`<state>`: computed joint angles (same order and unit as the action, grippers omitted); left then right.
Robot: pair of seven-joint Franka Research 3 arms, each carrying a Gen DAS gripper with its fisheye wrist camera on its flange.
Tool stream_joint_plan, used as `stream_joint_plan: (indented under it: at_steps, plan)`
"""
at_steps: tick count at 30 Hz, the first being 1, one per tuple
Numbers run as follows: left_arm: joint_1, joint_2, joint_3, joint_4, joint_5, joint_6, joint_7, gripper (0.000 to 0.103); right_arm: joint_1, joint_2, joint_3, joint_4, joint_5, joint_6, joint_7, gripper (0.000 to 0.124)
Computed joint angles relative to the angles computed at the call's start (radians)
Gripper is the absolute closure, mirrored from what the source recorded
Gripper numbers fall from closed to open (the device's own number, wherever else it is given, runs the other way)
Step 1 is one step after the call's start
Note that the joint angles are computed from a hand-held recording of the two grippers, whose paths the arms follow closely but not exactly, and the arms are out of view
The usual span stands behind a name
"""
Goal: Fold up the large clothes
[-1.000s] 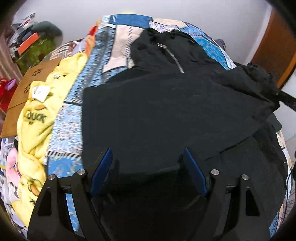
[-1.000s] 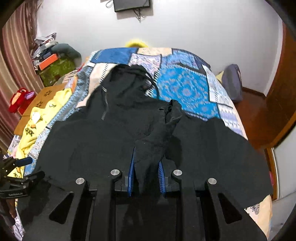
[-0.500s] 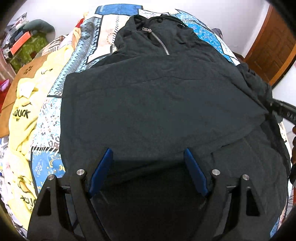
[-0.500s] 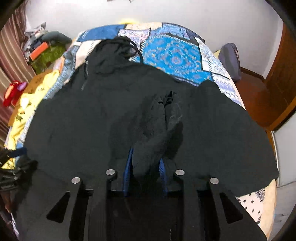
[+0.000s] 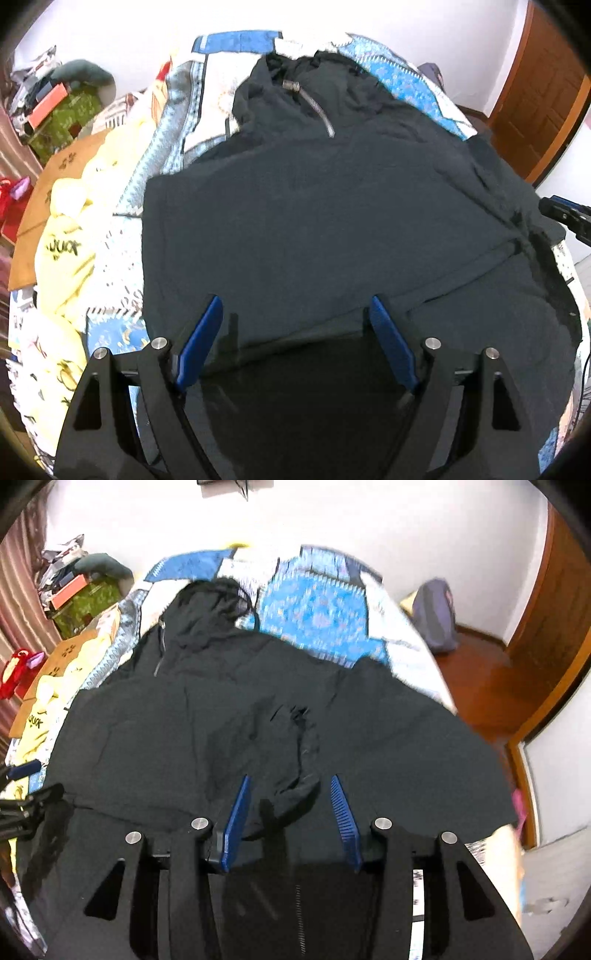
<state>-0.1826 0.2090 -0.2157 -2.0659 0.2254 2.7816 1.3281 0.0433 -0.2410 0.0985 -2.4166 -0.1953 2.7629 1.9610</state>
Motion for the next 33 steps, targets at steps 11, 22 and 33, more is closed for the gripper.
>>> stream_joint_plan:
  at_steps: [11,22,33]
  plan:
    - [-0.02,0.001,-0.011,0.086,-0.015,0.072,-0.008,0.022,-0.139,-0.115,0.046,-0.052,-0.068,0.036,0.112,0.07]
    - [-0.038,0.134,-0.033,0.259,-0.001,0.064,0.019,0.021,-0.153,-0.104,-0.068,-0.095,0.044,-0.041,0.106,0.066]
    - [-0.066,0.215,-0.013,0.318,0.046,0.006,-0.038,0.021,-0.108,-0.009,-0.193,-0.117,0.468,-0.054,-0.017,0.066]
